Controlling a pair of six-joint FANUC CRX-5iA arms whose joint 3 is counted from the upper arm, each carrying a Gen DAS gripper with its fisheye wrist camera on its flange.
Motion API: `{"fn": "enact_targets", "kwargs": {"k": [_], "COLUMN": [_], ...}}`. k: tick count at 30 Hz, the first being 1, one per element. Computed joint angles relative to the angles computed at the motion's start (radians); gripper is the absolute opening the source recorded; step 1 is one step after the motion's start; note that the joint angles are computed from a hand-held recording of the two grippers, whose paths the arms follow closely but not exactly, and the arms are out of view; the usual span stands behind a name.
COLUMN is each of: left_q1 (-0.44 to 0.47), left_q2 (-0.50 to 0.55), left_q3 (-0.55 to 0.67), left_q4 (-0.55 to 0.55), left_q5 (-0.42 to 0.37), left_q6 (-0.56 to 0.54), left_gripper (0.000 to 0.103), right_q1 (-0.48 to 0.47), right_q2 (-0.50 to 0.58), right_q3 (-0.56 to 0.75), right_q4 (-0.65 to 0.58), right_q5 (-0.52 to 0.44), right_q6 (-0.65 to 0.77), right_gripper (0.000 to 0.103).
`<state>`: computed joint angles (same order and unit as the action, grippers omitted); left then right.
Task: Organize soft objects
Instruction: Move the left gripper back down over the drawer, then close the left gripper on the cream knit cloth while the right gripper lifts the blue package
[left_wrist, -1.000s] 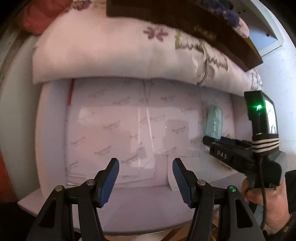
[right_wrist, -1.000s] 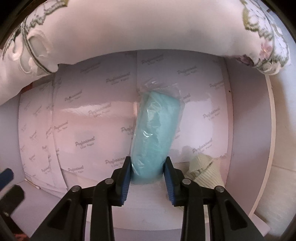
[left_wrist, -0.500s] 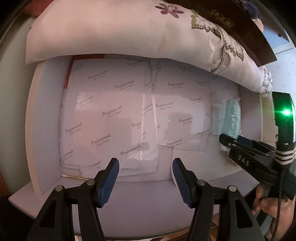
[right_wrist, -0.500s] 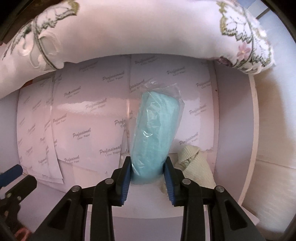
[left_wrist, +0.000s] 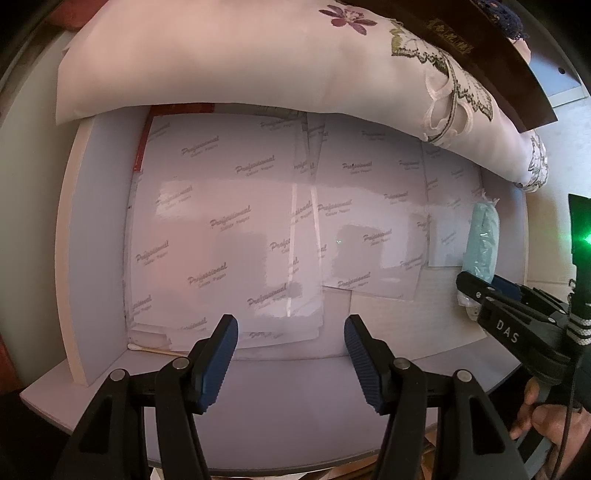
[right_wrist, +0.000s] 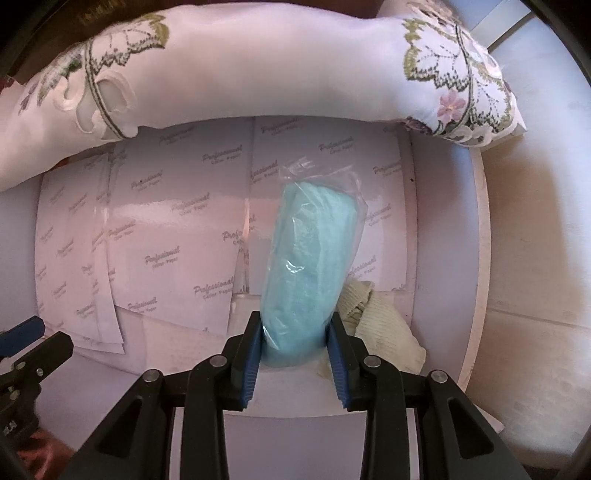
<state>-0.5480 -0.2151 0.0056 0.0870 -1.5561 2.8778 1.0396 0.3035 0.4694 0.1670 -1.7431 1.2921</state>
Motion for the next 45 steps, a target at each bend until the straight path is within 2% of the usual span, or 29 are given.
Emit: {"fn": "enact_targets", "kwargs": {"k": [7, 10, 13, 24, 33, 45], "left_q1": [0.003, -0.015, -0.026, 0.006, 0.016, 0.019], "left_q2": [0.028, 0.089, 0.127, 0.172, 0.217, 0.295], "left_q3": [0.001, 0.062, 0.103, 0.082, 0.086, 0.096], "left_q4": [0.025, 0.002, -0.008, 0.083, 0.147, 0.261], "left_q5": [-0.015, -0.071, -0.072, 0.091, 0.201, 0.365], "left_q6": [-0.048, -0.11, -0.167, -0.28, -0.321, -0.294], "left_gripper": [0.061, 0.061, 0.061, 0.061, 0.059, 0.06], "right_q1": [-0.022, -0.031, -0.044, -0.065, -0.049, -0.062], "right_q2": [-0.007, -0.004, 0.001, 0.013, 0.051, 0.105], "right_q3": [-0.008, 0.003, 0.034, 0.107, 0.198, 0.3], "right_q4": [-0.017, -0.033, -0.055, -0.038, 0.038, 0.078], "right_q5": [0.009, 0.006, 0.002, -0.012, -0.036, -0.087], "right_q6": [-0.008, -0.021, -0.038, -0.077, -0.061, -0.054], "right_gripper": [0.034, 0.034, 0.034, 0.034, 0.034, 0.034]}}
